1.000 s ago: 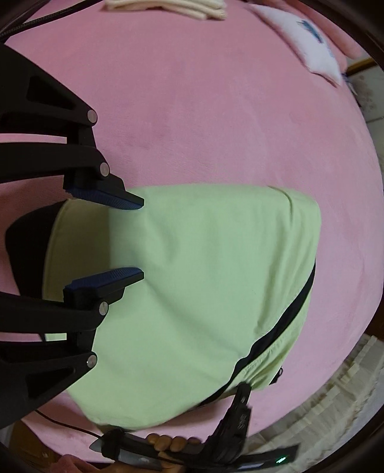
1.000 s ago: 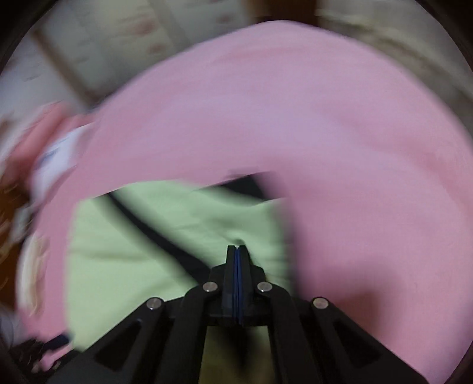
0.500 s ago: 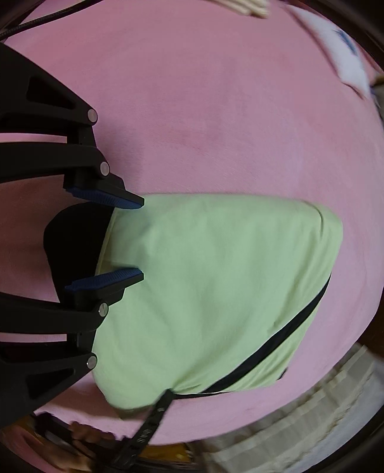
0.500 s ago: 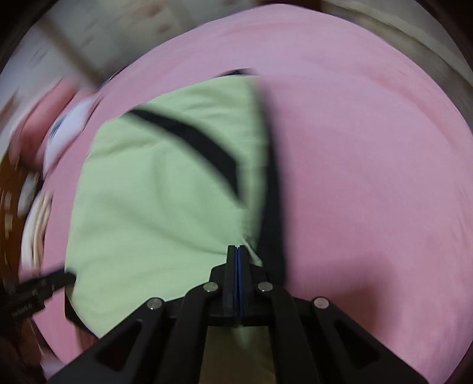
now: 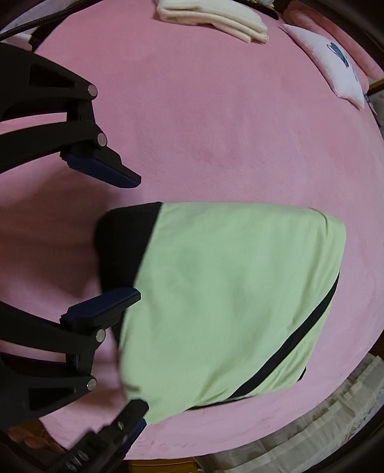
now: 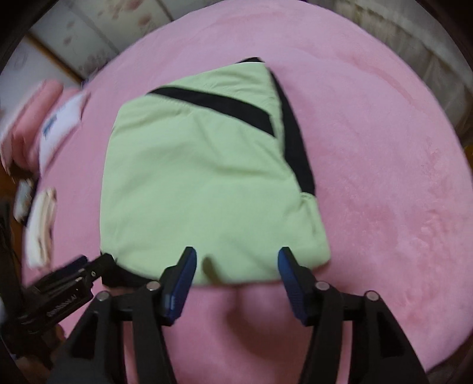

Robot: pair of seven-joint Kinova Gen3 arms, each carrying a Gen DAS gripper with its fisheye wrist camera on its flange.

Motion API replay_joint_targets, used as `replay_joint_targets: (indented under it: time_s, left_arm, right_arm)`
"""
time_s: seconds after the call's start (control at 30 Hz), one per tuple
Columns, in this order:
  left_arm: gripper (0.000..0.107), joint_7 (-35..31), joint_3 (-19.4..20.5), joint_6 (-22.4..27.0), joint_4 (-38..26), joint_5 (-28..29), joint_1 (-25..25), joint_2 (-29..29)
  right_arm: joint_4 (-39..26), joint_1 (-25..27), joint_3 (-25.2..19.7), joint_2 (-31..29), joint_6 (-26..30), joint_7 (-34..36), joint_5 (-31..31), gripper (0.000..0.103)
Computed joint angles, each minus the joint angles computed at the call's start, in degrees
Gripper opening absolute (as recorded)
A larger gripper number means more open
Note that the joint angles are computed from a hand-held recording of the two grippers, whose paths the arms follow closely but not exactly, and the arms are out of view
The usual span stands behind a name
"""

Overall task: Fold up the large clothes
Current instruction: 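Open both grippers and release the green-faced bundle on the bed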

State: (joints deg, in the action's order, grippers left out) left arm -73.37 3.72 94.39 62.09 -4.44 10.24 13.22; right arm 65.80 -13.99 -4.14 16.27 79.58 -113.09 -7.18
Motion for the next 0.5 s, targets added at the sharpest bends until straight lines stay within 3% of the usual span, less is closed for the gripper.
replay_joint_targets:
  time_s: [0.13, 0.27, 0.5]
  left_arm:
    - [0.077, 0.05, 0.22, 4.37, -3.63, -1.46, 0.99, 0.06]
    - [0.078, 0.79, 0.08, 7.57, -6.69, -0.98, 0.95, -0.32]
    - [0.079, 0.14, -0.42, 11.69, -12.57, -1.74, 0.87, 0.95]
  right_arm:
    - [-4.70, -2.04, -0.01, 0.11, 7.15, -1.91, 2.20, 0.064]
    - [-11.19, -3.05, -0.30, 1.41, 13.34, -2.62, 2.08, 0.076]
    - [-19.01, -4.73, -0.41, 2.84, 19.44, -3.62, 1.87, 0.077]
